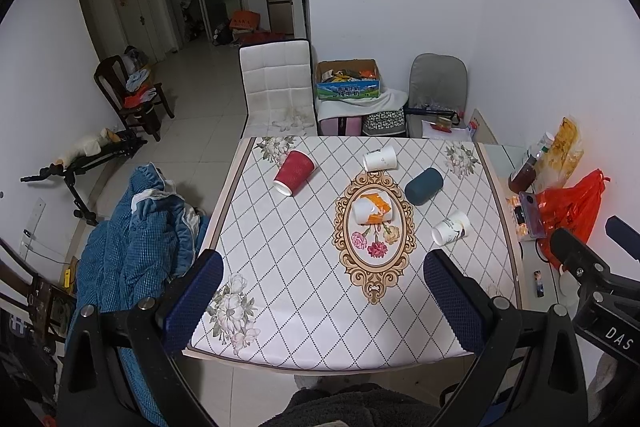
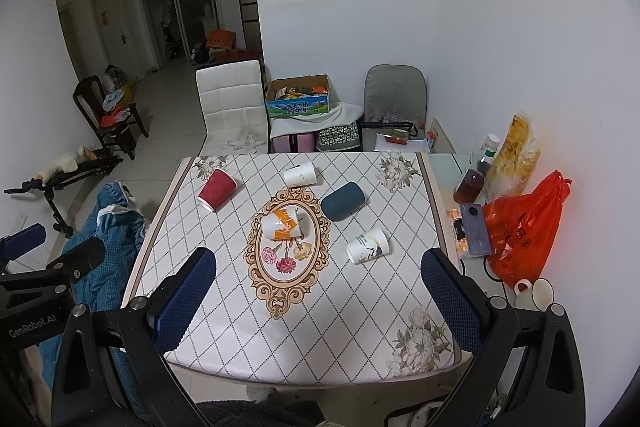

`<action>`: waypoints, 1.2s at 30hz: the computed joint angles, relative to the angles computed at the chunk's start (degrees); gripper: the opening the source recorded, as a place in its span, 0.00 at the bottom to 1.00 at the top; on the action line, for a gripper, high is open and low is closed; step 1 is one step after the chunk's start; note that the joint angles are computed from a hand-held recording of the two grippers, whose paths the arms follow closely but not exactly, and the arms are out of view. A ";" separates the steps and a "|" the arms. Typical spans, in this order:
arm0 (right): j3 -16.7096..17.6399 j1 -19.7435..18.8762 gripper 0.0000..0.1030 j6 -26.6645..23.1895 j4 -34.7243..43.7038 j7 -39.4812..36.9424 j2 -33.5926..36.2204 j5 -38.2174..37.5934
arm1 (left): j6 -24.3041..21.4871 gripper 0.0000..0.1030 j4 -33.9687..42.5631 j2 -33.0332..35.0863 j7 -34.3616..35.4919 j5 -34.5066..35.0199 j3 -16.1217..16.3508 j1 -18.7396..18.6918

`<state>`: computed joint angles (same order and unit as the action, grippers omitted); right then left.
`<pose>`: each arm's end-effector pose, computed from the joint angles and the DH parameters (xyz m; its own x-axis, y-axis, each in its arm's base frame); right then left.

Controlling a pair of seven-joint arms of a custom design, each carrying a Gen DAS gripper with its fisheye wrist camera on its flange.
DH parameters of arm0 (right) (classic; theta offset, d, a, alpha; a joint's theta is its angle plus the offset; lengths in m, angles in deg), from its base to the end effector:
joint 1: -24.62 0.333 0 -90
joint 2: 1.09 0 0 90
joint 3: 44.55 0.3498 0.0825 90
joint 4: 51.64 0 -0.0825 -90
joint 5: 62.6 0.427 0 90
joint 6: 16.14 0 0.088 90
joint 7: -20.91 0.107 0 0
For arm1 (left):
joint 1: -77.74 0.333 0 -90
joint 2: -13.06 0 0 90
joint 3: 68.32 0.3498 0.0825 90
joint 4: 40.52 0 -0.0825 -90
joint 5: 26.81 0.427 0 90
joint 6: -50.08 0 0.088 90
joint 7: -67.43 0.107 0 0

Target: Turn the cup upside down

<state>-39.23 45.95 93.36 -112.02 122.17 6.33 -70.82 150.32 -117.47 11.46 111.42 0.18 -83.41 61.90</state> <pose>0.5686 0.2659 0.8865 0.2609 -0.9653 -0.0113 -0.7153 -0.1855 -0.6738 0.5233 -0.2702 0.8219 0.2834 -0.9588 -0.0213 -0.7715 -0.2148 -0.5989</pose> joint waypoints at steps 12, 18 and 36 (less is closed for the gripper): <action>0.11 0.05 1.00 0.39 -0.57 0.07 -0.39 -0.17 | 0.38 1.00 -0.73 -0.51 -0.18 0.02 -0.10 0.11; 0.23 -0.02 1.00 1.26 -2.20 0.06 -1.13 -0.07 | 0.57 1.00 -1.07 -0.74 -0.21 0.03 -0.19 0.21; -0.34 -1.70 1.00 1.17 -4.94 -2.36 1.40 3.56 | -4.91 1.00 2.93 5.10 -2.76 1.55 0.83 -1.66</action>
